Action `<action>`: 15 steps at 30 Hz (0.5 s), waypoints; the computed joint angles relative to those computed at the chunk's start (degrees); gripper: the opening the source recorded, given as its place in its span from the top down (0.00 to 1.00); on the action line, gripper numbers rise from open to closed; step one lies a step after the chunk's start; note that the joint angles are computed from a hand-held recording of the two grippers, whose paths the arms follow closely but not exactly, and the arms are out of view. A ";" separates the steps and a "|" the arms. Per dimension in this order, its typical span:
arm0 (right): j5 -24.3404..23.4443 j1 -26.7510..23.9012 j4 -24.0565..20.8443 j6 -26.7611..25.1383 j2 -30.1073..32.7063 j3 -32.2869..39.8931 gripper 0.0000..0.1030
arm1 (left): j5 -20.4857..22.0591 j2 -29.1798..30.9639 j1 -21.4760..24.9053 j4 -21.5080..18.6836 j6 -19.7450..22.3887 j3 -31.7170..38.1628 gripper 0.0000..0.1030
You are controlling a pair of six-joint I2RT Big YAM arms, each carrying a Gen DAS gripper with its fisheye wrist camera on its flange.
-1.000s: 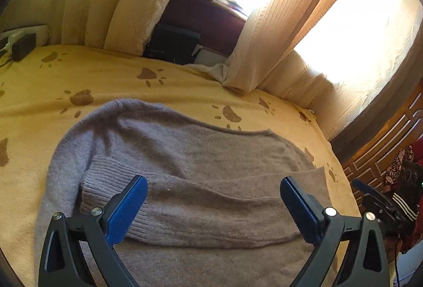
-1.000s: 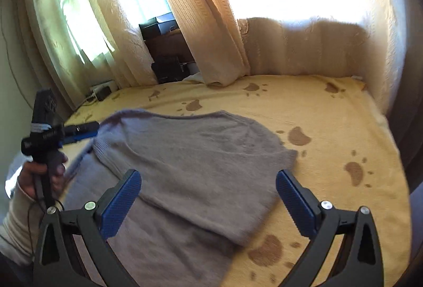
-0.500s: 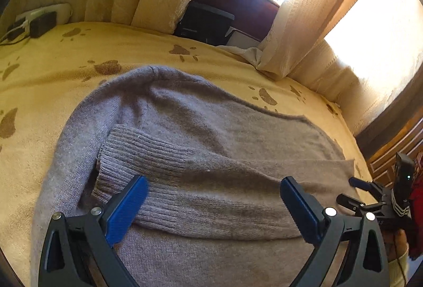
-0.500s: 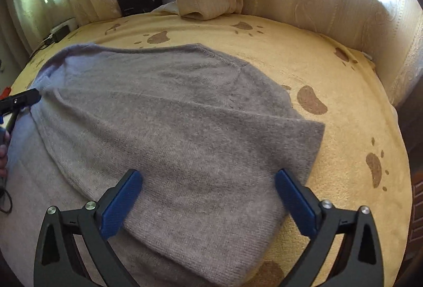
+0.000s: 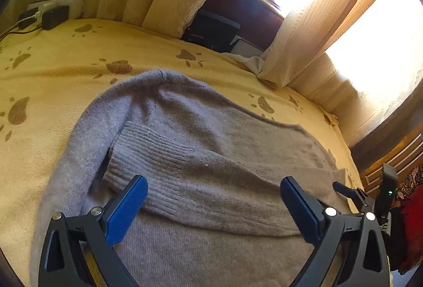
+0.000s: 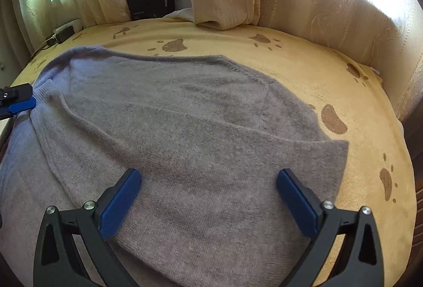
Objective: Fold clothes
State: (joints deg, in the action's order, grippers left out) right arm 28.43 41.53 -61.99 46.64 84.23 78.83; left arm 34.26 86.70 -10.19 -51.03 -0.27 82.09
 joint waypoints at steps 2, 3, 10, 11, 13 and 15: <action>-0.06 0.05 0.06 -0.16 -0.12 -0.13 0.00 | 2.42 -2.98 1.47 -0.13 1.21 -1.88 0.01; -0.11 0.03 0.13 -0.29 -0.21 -0.24 0.00 | 3.64 -4.49 2.32 -0.35 1.98 -2.78 0.01; 3.93 6.12 5.28 -2.85 -1.32 2.71 0.02 | 8.07 -13.89 13.26 -7.46 16.03 -6.70 0.01; 6.03 8.70 7.37 -5.40 -1.14 3.73 0.02 | 8.06 -14.96 15.41 -8.50 19.17 -7.04 0.01; 11.07 15.24 11.91 -15.29 1.09 7.52 0.05 | 8.24 -16.55 19.90 -10.50 26.05 -7.49 0.01; 11.89 20.47 15.14 -25.37 5.06 12.16 0.18 | 8.58 -16.92 24.39 -12.32 30.66 -7.31 0.01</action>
